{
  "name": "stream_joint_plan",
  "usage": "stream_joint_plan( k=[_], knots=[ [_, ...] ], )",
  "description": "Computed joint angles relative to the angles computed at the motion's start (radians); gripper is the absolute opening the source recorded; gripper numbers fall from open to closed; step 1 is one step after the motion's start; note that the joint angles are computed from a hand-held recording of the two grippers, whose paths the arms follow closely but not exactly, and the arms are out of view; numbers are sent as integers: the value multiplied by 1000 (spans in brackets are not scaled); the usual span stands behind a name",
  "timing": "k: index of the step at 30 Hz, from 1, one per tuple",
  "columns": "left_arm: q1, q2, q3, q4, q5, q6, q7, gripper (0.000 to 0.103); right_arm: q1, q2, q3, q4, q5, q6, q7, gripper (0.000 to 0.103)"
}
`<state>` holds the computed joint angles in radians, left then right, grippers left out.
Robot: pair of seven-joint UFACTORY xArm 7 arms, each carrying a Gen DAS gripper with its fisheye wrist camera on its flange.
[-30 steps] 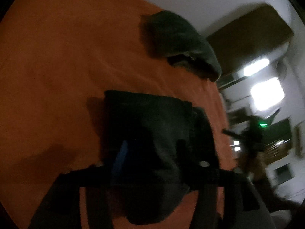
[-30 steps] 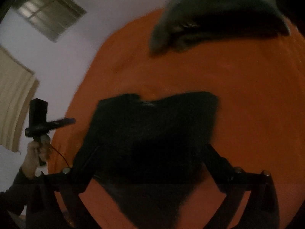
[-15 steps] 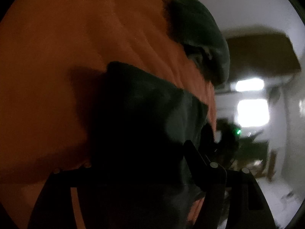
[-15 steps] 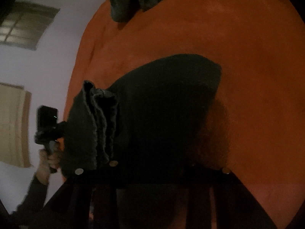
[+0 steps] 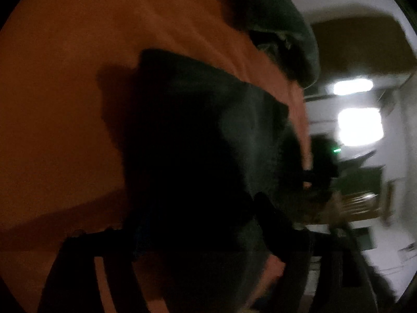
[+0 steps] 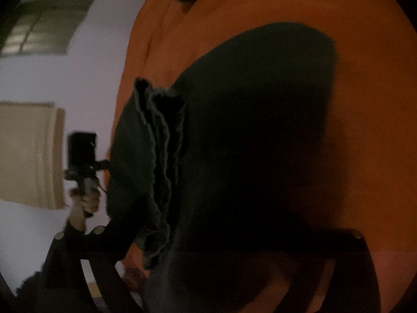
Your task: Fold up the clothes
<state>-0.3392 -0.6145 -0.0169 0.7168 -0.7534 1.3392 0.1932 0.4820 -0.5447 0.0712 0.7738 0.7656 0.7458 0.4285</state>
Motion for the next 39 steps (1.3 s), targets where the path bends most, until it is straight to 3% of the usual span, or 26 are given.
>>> stream_joint_plan(
  k=[3, 4, 5, 6, 7, 11, 14, 15, 16, 18, 19, 20, 23, 25, 26, 28, 29, 31, 33, 36, 39],
  knots=[
    [5, 42, -54, 30, 96, -15, -45, 85, -10, 58, 31, 47, -50, -3, 22, 96],
    [6, 51, -63, 37, 126, -15, -57, 86, -16, 58, 36, 48, -66, -3, 32, 91],
    [10, 57, -64, 44, 157, -9, -66, 92, -21, 58, 41, 48, -82, -3, 42, 83],
    [14, 58, -59, 44, 173, -8, -70, 94, -33, 55, 51, 50, -111, 6, 70, 58],
    [16, 50, -42, 28, 160, -15, -61, 94, -42, 44, 51, 38, -127, 11, 91, 43],
    [21, 38, -13, -29, 96, -70, -41, 102, 3, 15, 1, -36, -12, -79, 36, 39],
    [14, 12, 4, -104, -55, -209, -32, 102, 22, 23, -2, -53, 25, -137, 14, 39],
    [11, -19, -2, -123, -85, -255, -40, 86, 8, 32, 27, -30, -24, -135, 28, 29],
    [5, -50, -13, -127, -84, -287, -39, 77, -6, 41, 57, -2, -88, -129, 48, 19],
    [-15, -104, -34, -121, -44, -328, -29, 52, -23, 57, 102, 75, -203, -140, 64, 16],
    [-30, -117, -27, -114, -29, -334, -11, 47, -29, 70, 123, 122, -259, -149, 71, 15],
    [-49, -126, -9, -107, -32, -339, 16, 34, -45, 95, 154, 186, -338, -134, 90, 15],
    [-99, -163, 23, -70, -59, -389, 105, 29, -74, 153, 228, 398, -584, -37, 93, 15],
    [-133, -223, 44, -47, -100, -452, 182, 28, -41, 172, 248, 543, -793, 48, 97, 15],
    [-154, -276, 49, -46, -119, -499, 238, 27, -58, 159, 288, 598, -889, 97, 57, 15],
    [-206, -368, 60, -38, -142, -593, 360, 28, -164, 88, 446, 626, -1098, 121, -105, 17],
    [-184, -435, 45, -49, -144, -591, 454, 30, -188, 31, 501, 589, -1203, 130, -209, 19],
    [-71, -548, 15, -61, -102, -462, 566, 40, -164, -103, 555, 427, -1380, 88, -409, 29],
    [61, -639, -10, -82, 1, -252, 616, 47, 3, -197, 536, 228, -1509, 104, -585, 42],
    [103, -824, -38, -169, 273, 40, 727, 46, 317, -361, 456, -75, -1478, 139, -899, 48],
    [-14, -1052, 1, -218, 587, 354, 829, 46, 631, -548, 449, -240, -1260, 327, -1213, 48]
  ],
)
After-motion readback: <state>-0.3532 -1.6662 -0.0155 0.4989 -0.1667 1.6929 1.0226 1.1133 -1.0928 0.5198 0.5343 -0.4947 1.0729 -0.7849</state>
